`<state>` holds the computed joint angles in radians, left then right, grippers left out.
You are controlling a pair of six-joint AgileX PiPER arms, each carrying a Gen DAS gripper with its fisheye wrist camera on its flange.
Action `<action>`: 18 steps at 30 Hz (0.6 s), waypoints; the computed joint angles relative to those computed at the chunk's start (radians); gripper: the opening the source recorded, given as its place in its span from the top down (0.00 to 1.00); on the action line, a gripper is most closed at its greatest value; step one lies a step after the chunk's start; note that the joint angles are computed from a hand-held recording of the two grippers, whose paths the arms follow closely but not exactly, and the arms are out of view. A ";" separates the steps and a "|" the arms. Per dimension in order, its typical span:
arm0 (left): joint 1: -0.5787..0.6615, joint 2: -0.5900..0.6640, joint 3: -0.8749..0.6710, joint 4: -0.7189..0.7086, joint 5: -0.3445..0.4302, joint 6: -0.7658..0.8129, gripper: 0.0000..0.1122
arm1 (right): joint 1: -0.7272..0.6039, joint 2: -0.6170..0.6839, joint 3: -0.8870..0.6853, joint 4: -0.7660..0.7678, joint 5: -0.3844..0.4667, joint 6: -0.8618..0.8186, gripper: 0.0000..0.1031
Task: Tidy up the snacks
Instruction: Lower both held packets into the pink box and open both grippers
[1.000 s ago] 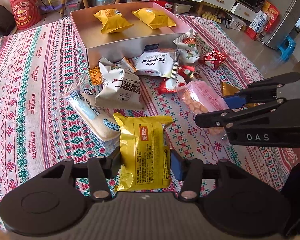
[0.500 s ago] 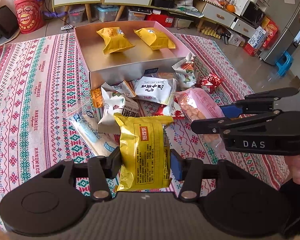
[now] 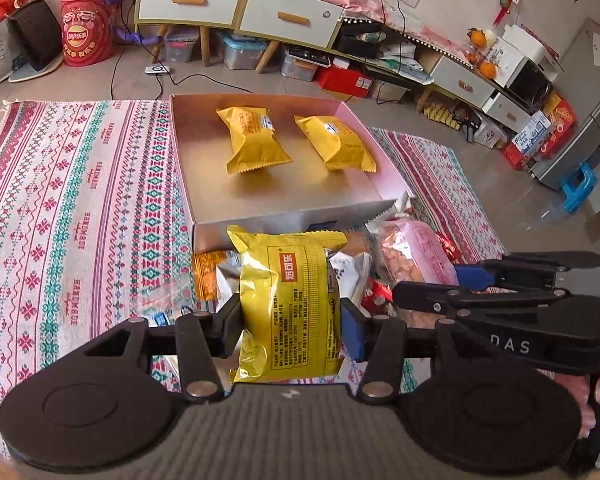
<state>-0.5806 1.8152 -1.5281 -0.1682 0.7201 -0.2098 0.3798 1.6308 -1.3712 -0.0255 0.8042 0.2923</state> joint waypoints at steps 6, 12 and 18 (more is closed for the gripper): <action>0.039 0.117 -0.179 0.064 0.043 -0.073 0.50 | -0.050 0.092 -0.111 0.031 0.008 -0.040 0.72; 0.071 0.246 -0.368 0.062 0.090 -0.117 0.50 | -0.094 0.210 -0.255 0.023 0.002 -0.015 0.72; 0.068 0.386 -0.583 0.150 0.163 -0.228 0.50 | -0.143 0.368 -0.450 0.109 0.038 -0.033 0.72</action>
